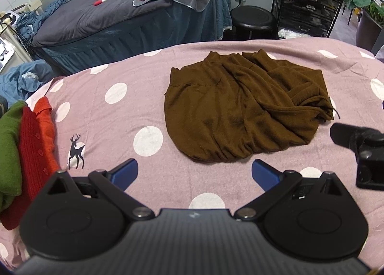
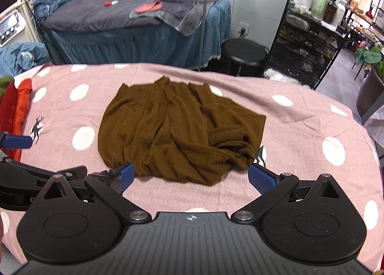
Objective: Fold small clothes
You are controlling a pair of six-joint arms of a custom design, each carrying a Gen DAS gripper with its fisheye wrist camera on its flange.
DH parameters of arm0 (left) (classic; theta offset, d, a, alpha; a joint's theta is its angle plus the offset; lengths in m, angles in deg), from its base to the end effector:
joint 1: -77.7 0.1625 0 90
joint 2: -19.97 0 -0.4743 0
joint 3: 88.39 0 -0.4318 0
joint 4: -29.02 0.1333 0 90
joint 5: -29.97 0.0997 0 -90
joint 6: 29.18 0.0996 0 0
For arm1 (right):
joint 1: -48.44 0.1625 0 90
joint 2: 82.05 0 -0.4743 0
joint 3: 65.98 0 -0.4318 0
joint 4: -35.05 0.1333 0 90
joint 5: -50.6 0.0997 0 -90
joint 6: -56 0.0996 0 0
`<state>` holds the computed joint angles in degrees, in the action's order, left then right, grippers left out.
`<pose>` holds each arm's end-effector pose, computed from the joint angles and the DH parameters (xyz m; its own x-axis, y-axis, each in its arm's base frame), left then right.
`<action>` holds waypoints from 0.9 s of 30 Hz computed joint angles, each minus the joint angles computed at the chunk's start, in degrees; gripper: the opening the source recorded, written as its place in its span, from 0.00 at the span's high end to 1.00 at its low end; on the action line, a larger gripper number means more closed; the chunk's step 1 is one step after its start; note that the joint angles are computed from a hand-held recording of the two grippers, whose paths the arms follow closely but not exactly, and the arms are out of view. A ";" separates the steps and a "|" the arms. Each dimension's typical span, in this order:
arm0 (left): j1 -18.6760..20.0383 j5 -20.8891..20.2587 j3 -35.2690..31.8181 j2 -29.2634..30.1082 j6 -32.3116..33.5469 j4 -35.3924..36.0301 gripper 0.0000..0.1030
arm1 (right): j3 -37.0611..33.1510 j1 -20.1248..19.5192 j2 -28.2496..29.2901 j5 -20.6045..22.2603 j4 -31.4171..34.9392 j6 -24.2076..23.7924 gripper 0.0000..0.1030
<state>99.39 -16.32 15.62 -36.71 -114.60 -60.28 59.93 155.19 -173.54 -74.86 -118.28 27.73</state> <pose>-0.4515 -0.3971 0.1191 -0.6026 -0.1776 -0.7780 0.2592 0.8785 -0.4013 0.2079 -0.4286 0.3697 -0.6386 -0.3672 0.6762 -0.6299 0.7543 -0.1852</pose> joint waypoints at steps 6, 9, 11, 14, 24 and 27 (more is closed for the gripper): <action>-0.58 2.81 0.39 0.24 0.24 0.43 0.00 | 1.78 -1.21 -1.03 3.69 -7.67 -3.61 0.00; -1.79 6.37 2.58 -1.11 -1.05 -2.37 0.00 | 2.36 -1.78 -1.69 5.12 -10.38 -4.13 0.00; -3.24 10.40 5.59 -2.87 -1.58 -5.97 0.00 | 2.86 -1.91 -1.88 5.16 -13.11 -4.78 0.00; -5.53 16.47 12.26 -5.24 3.33 -16.76 0.00 | 4.13 -2.96 -2.70 7.53 -17.21 -7.95 0.00; -1.68 5.83 13.63 -4.07 5.55 -21.86 0.00 | 5.00 -8.74 -5.06 15.23 -8.28 -4.71 0.00; -1.32 5.95 14.59 -4.06 6.73 -22.93 0.00 | 4.23 -9.84 -2.59 15.28 -7.60 -7.24 0.00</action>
